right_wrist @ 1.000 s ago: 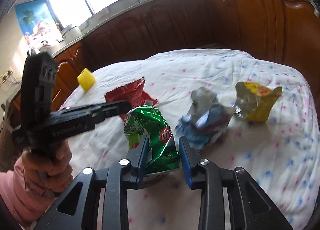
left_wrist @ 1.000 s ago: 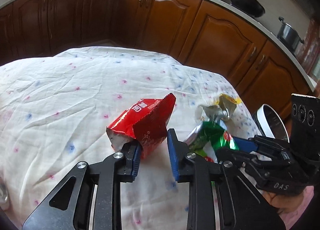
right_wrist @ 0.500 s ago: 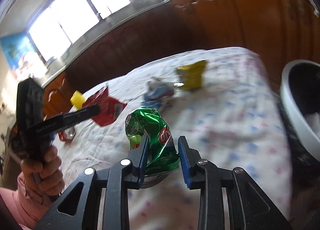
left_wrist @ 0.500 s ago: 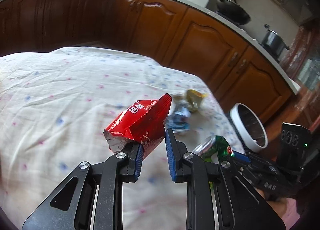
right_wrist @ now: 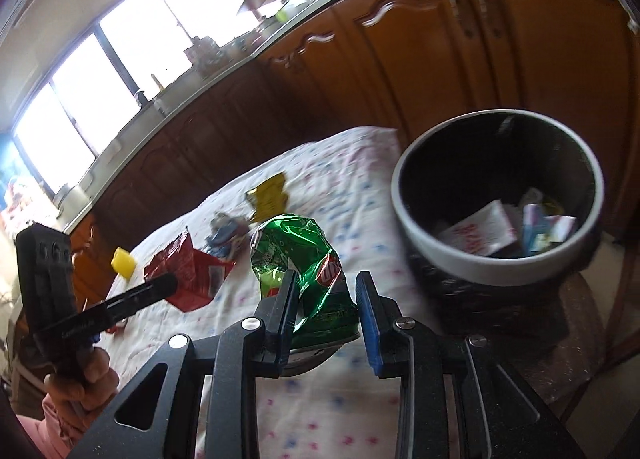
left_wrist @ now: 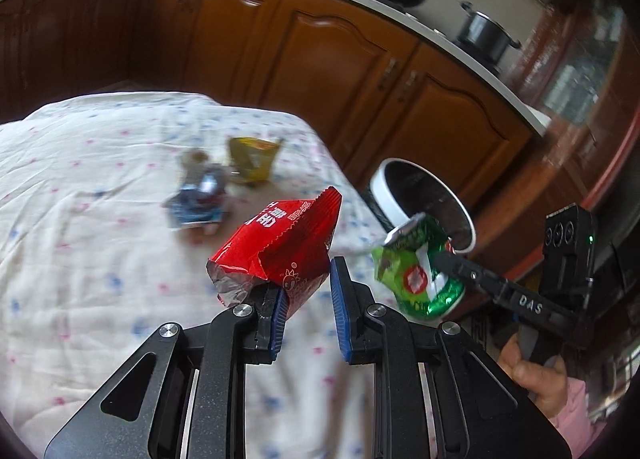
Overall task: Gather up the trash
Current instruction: 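Carry the red bag and green can over the black bin and open both tools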
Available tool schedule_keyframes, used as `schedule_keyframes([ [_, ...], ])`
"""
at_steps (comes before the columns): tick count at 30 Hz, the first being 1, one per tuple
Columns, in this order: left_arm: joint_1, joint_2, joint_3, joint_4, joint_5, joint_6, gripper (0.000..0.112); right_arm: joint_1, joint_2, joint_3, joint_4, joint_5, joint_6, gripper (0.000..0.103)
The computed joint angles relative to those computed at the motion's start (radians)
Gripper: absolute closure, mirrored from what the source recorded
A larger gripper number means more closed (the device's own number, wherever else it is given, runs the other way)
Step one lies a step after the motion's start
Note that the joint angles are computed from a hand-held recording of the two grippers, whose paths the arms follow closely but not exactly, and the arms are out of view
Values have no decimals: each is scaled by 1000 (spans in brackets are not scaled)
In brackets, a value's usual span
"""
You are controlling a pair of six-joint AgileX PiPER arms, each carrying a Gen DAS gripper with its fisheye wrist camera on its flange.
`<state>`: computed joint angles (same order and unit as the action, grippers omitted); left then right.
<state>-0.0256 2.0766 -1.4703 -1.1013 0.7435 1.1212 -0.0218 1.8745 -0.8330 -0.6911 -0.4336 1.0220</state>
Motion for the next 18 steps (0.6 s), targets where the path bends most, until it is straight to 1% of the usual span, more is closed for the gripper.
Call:
schedule_keyframes([
  [8,-90,-19,1,25,-24,-24,93,-65,-45,59,9,-38,-25,73],
  [18,-155,-22,-11,62,-46,-53,93,-144,-82,108,-13,-80,-15,74],
])
